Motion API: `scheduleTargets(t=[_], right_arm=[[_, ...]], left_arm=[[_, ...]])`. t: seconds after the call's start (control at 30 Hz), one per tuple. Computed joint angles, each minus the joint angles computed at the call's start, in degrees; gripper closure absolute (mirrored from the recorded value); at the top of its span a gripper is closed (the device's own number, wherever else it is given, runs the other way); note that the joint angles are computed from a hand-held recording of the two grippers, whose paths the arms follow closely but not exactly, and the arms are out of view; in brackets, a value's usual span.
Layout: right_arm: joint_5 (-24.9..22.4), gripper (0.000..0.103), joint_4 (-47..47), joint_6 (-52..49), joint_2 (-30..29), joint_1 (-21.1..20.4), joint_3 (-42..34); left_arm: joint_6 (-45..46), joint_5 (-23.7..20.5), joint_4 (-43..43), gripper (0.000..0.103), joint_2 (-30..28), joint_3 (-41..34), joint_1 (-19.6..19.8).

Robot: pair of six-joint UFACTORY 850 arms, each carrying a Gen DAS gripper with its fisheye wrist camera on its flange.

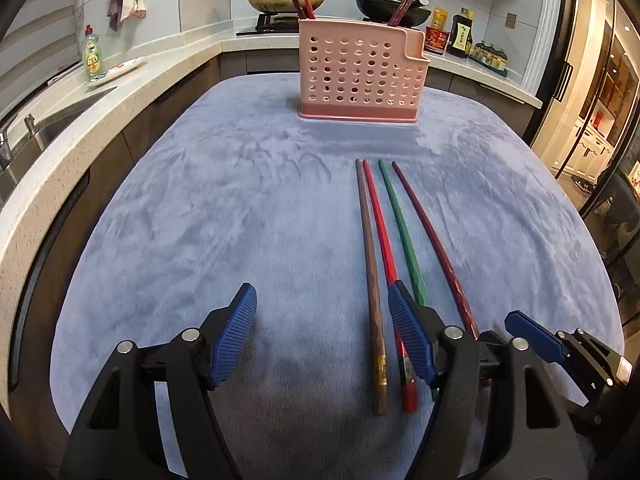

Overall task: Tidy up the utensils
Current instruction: 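Move both open tools back down to the remaining chopstick row, then grasp the brown chopstick with the left tool while the right tool grasps a dark red chopstick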

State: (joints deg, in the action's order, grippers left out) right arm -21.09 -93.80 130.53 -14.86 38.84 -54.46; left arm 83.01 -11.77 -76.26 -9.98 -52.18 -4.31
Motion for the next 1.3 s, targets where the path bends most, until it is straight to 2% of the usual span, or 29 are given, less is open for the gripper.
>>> scheduleTargets(t=[0.13,0.23,0.3,0.57,0.9,1.17,1.3], right_arm=[[-0.02,0.071,-0.17,0.39,-0.62,0.44,-0.07],[0.02,0.076,-0.04,0.32,-1.08,0.57,-0.09],[-0.47,0.084,0.87,-0.58,-1.32,0.75,-0.18],[-1.33,0.096,0.61,0.18,-1.03,0.86,0.55],[-1.99,0.096,-0.19,3.07,-0.05,0.73,1.82],[-1.92,0.096,-0.94,4.28,0.17,0.74,2.23],[-1.89,0.096,-1.04,4.44,0.16,0.76,2.24]], left_arm=[[-1.04,-0.10,1.25,0.037,0.43,1.06,0.33],[-2.99,-0.38,3.37,0.037,0.45,1.62,0.62],[-4.58,-0.66,5.00,0.037,0.43,1.93,0.82],[-6.01,-1.79,6.65,0.037,0.63,2.95,1.08],[-5.63,-1.65,7.00,0.037,0.52,3.79,0.22],[1.45,1.50,0.62,0.038,0.18,4.26,-0.77],[1.29,2.12,1.00,0.048,0.07,4.12,-0.91]])
